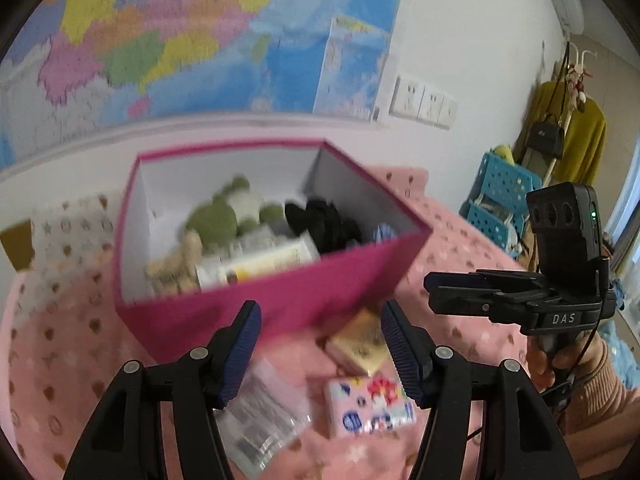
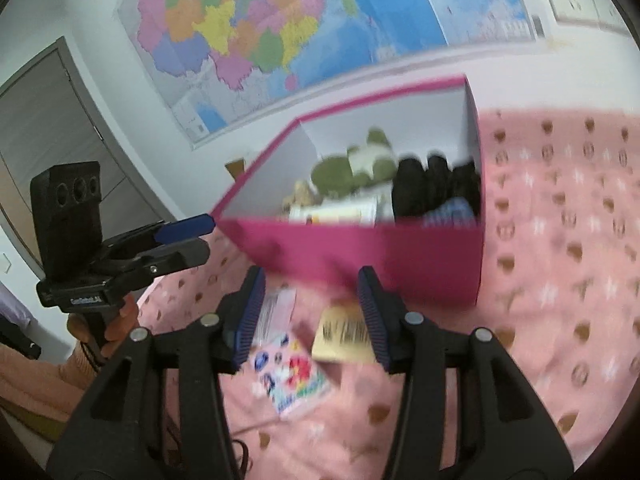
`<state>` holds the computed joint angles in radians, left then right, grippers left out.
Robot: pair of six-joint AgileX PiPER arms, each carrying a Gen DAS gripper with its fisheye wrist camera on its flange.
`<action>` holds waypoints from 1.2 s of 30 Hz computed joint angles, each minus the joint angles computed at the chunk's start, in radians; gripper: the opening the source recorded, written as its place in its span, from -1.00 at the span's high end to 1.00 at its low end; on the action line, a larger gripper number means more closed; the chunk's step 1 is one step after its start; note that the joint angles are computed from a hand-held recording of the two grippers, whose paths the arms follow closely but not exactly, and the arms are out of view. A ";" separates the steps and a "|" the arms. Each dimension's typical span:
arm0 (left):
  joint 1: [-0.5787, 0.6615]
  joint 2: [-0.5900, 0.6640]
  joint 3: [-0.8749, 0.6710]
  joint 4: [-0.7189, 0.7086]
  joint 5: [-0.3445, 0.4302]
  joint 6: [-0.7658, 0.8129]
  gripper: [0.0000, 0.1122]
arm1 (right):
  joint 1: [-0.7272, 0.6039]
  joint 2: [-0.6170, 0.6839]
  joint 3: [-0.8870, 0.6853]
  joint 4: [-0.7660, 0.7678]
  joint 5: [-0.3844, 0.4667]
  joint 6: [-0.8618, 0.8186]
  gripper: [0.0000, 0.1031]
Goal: Organize soft objects
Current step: 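Move both grippers toward the pink floral tissue pack on the bed, then close both grippers on the floral tissue pack and lift it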
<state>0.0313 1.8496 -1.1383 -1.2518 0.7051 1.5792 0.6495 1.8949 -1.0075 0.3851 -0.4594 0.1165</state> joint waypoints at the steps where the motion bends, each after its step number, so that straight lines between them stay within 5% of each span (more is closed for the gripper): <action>1: -0.002 0.006 0.009 0.007 -0.004 -0.003 -0.13 | 0.006 0.013 0.010 0.001 -0.008 0.019 0.03; 14: -0.046 0.088 0.088 0.103 -0.057 -0.050 -0.12 | 0.020 0.164 0.008 -0.239 -0.030 0.366 0.03; 23: -0.042 0.102 0.099 0.120 -0.018 -0.057 -0.02 | 0.026 0.189 -0.012 -0.271 -0.039 0.400 0.03; 29: -0.029 0.119 0.085 0.137 0.045 -0.073 0.01 | 0.032 0.197 -0.032 -0.249 -0.024 0.373 0.30; 36: -0.025 0.119 0.093 0.132 0.024 -0.079 0.01 | 0.008 0.209 -0.031 -0.299 -0.033 0.452 0.30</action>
